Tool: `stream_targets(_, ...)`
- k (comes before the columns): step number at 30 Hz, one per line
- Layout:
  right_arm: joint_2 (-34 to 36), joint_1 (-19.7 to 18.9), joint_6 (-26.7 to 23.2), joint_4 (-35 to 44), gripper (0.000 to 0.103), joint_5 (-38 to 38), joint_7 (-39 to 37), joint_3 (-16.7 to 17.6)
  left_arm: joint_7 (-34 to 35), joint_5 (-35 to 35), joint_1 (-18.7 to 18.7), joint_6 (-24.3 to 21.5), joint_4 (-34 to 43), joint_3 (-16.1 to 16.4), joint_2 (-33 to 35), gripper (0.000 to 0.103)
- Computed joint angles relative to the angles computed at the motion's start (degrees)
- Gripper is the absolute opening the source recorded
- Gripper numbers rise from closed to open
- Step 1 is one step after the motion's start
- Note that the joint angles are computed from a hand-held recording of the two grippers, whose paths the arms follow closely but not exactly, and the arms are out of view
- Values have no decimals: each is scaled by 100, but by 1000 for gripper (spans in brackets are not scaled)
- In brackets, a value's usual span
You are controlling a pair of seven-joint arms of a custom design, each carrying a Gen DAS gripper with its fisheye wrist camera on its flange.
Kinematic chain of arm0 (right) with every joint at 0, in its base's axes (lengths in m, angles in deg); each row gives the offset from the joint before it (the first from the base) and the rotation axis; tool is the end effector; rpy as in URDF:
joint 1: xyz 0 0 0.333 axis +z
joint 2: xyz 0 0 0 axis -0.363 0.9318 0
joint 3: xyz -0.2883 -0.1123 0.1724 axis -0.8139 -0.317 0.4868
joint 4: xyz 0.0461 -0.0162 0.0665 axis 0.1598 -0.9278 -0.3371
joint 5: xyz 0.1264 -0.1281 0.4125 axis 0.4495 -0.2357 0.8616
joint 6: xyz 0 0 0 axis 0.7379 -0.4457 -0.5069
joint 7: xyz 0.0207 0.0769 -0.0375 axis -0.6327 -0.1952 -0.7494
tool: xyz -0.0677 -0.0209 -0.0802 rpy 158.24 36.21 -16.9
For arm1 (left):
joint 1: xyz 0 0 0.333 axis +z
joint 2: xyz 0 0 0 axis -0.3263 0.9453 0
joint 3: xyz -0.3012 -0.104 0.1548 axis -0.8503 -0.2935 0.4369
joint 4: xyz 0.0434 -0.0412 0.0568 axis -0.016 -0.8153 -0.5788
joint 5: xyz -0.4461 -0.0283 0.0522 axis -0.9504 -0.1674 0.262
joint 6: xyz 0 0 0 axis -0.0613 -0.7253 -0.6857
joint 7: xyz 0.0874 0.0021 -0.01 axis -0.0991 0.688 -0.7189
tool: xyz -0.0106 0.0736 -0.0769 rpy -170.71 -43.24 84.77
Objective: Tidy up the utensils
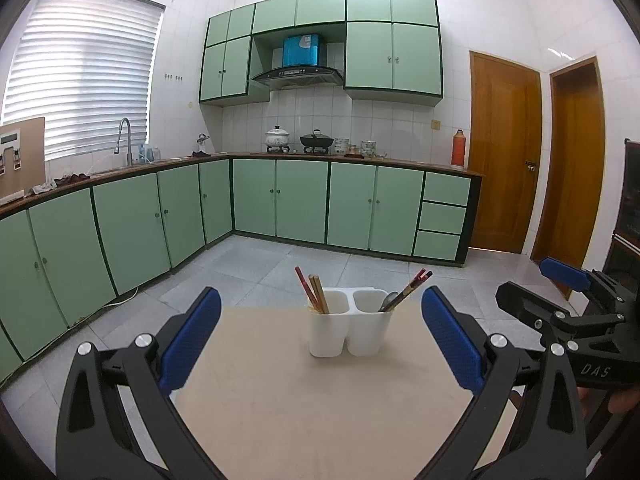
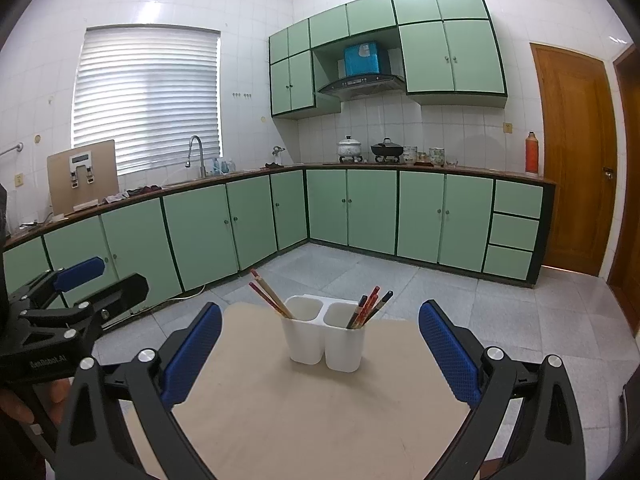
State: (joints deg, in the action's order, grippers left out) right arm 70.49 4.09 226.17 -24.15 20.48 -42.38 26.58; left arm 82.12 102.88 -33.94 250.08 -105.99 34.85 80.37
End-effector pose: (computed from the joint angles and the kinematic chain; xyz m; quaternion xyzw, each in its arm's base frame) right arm 0.6303 0.2269 0.5546 -0.6089 0.5332 -0.3529 0.4695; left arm 0.6673 -0.3127 0.5466 -0.5196 0.6199 -0.4641 0.3611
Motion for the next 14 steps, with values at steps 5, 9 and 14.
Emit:
stream_targets(5,8,38,-32,37,97,166,-130,-52,79,-91,-1,14,9,7,29,97)
stream_targets(9,19,55,-37,69,97,321,-255,-71,187,-211,-10,18,21,26,51,97)
stream_targets(14,36,58,-68,129,97,553,-440,-85,317,-358,-34,17,33,53,74,97)
